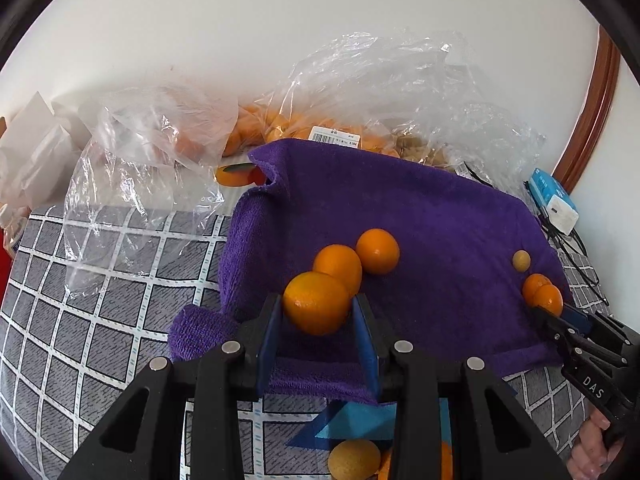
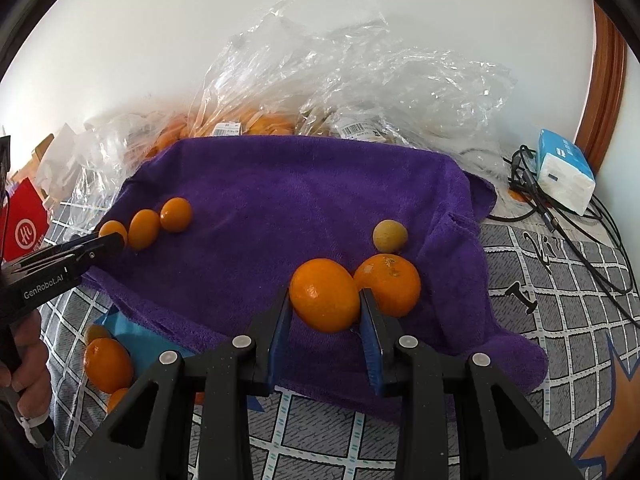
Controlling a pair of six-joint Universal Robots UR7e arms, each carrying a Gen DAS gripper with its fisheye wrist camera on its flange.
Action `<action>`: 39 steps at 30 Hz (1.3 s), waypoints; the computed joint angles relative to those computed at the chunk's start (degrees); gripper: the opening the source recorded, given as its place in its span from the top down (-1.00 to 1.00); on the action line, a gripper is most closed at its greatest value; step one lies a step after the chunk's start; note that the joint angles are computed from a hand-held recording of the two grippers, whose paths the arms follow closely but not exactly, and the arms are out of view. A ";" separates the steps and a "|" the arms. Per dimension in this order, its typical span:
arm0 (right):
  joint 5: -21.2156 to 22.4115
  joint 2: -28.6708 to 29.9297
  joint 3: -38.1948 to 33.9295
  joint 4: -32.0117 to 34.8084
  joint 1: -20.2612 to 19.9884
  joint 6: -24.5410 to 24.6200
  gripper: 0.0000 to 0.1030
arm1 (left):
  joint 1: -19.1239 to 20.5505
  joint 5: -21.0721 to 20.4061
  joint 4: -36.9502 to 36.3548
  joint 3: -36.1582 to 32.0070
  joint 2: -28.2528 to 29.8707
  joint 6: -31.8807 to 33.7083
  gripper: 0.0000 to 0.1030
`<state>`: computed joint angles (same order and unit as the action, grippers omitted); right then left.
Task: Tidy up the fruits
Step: 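Carry both held oranges up and over the purple towel, then open both grippers to drop the oranges onto the towel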
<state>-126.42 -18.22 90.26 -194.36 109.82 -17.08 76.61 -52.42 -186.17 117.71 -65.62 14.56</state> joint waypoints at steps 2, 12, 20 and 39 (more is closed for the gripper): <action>0.31 0.00 -0.12 0.75 -0.16 0.30 0.35 | -0.02 -0.06 0.22 -0.02 0.02 -0.04 0.35; -0.10 0.76 -0.68 -0.01 -0.11 -0.38 0.35 | -0.05 0.09 -0.27 0.19 0.18 -0.28 0.34; 1.59 0.10 0.59 -2.66 0.03 -0.63 0.08 | -0.18 0.71 -0.62 -0.07 0.63 0.41 0.34; -0.23 -3.90 8.09 -7.83 3.49 2.30 0.07 | -3.20 1.77 -1.71 4.15 -4.47 -0.02 0.18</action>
